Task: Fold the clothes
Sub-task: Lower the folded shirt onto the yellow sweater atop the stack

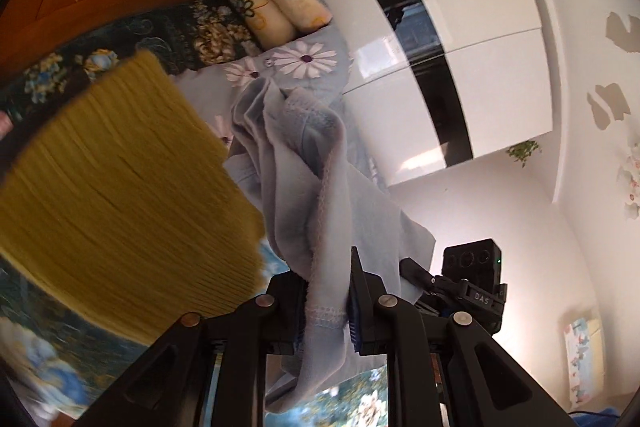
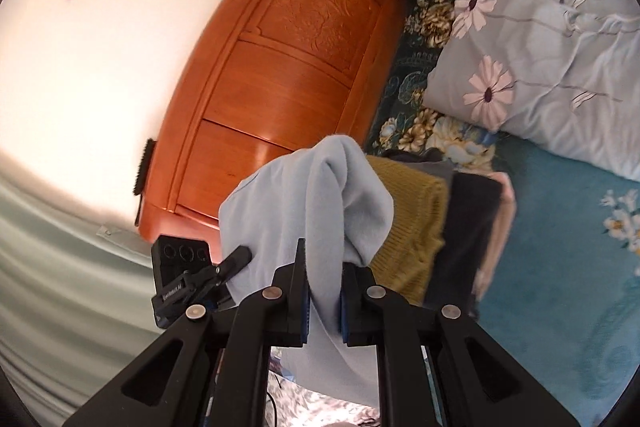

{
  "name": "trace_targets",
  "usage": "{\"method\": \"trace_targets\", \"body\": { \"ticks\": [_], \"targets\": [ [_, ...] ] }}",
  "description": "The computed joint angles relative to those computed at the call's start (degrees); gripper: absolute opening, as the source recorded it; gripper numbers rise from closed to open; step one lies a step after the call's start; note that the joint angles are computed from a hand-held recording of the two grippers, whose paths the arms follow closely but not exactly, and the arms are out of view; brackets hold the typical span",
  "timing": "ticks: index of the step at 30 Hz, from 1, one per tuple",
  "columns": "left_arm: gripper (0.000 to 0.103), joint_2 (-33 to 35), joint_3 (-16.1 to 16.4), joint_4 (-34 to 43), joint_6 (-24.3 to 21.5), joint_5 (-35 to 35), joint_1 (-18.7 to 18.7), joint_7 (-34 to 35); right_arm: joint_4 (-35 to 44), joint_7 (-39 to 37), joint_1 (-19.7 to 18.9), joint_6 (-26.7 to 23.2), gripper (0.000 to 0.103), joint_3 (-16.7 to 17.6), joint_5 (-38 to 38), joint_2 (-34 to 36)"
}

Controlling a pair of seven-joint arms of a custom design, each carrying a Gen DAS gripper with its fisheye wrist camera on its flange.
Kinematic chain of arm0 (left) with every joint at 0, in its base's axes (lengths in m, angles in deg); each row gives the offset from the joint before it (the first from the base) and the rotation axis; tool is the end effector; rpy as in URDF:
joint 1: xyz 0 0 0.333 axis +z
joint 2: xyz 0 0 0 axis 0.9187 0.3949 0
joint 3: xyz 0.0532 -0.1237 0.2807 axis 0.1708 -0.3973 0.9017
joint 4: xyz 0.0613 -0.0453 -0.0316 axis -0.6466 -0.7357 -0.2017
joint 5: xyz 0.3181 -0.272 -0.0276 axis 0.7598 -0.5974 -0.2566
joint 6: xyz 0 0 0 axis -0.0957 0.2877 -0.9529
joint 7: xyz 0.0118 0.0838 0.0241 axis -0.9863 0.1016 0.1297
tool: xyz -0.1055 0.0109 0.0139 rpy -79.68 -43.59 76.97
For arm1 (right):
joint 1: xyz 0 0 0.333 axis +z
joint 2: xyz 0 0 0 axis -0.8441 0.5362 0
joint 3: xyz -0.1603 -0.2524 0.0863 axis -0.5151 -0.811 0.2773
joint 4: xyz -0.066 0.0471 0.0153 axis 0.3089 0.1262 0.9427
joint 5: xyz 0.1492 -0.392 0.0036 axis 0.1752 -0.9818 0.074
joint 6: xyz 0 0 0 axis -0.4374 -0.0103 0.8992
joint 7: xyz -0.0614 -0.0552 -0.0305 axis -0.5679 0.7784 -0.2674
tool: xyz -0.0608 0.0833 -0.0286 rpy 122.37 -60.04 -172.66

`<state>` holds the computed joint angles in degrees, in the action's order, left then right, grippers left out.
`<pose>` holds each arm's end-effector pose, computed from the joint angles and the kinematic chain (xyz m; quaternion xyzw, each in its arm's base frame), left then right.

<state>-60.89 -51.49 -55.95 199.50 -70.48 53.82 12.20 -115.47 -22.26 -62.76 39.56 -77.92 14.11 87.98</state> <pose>0.3348 -0.3185 0.6226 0.7977 -0.2853 0.5310 0.0180 0.6120 0.0667 0.6594 -0.7777 0.3812 0.3575 0.3493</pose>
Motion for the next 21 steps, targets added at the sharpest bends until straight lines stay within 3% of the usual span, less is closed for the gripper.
{"method": "trace_targets", "body": {
  "ticks": [3,7,15,21],
  "targets": [
    [0.019,-3.6,7.8,-4.3,-1.5,-3.0,-7.2,8.0,-5.7,1.1,2.9,3.5,0.012,0.9,-1.5,-3.2],
    [0.019,-8.5,12.1,-9.4,-2.7,-7.5,-10.0,13.7,-9.6,2.0,6.4,6.2,0.012,1.1,-3.5,-5.4],
    [0.019,-7.9,15.2,-13.4,-0.9,-14.1,-11.1,21.1,-14.5,0.5,11.6,12.6,0.012,1.1,-10.8,-8.3],
    [0.019,-8.4,12.9,-17.0,2.5,-16.4,-9.1,19.6,-16.1,0.5,12.9,15.5,0.012,0.7,-14.8,-8.4]
  ]
}}
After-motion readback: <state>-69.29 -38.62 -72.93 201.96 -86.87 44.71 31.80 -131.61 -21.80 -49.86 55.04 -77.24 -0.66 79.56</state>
